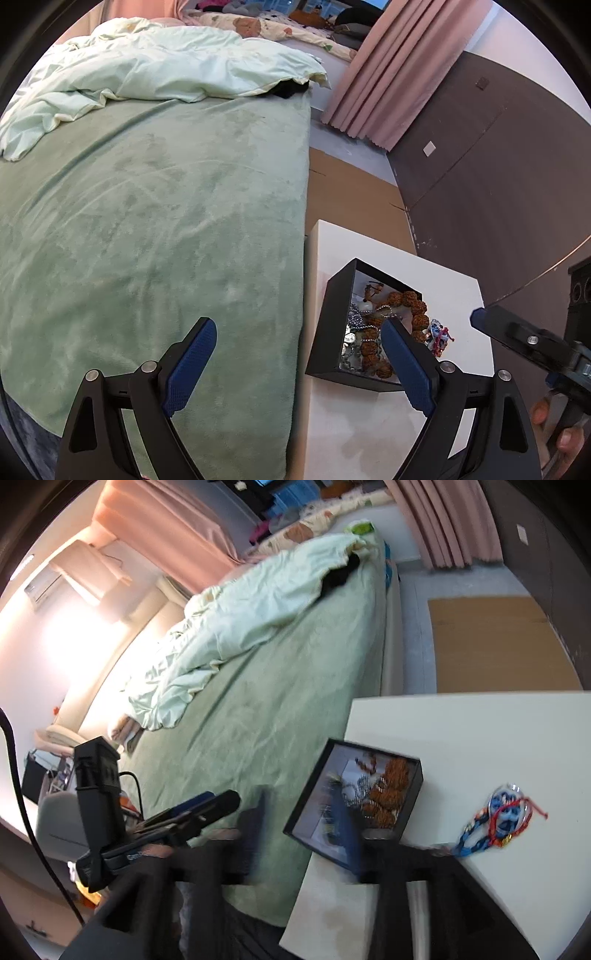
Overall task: Organize jewelry
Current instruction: 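Carry the green-black bracelet over the black box and open the right gripper, then move the left gripper to the red string bracelet and grasp it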
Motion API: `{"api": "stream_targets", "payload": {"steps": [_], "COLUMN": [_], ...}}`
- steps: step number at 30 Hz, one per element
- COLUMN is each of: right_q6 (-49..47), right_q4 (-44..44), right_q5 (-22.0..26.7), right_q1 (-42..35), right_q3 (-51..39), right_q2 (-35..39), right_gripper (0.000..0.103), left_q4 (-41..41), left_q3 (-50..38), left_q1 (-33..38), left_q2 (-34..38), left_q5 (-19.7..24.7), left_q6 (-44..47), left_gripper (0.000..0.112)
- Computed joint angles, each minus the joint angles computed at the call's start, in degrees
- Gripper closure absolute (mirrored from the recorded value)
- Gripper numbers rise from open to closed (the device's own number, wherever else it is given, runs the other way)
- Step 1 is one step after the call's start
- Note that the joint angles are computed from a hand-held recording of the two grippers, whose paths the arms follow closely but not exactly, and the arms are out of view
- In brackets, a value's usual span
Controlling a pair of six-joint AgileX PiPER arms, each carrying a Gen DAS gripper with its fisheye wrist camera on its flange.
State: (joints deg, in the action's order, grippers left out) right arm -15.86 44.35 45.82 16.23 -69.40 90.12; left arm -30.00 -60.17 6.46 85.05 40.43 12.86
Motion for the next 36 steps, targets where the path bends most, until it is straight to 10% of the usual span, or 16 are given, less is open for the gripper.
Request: {"api": "stream_targets", "payload": {"steps": [36], "right_q6": [-17.9], "right_q4": [6.7], "right_q5": [10.5], "right_q1": [-37.5], "right_q3": [25.5], "right_q2": [-18.1], "right_gripper": [0.039], "left_q4": [11.6], "left_q3": [0.4], "left_q1": [-27.4], "left_q2": [-3.7], "left_q5": [-7.5], "left_q6": [-18.4], "left_gripper": [0.019]}}
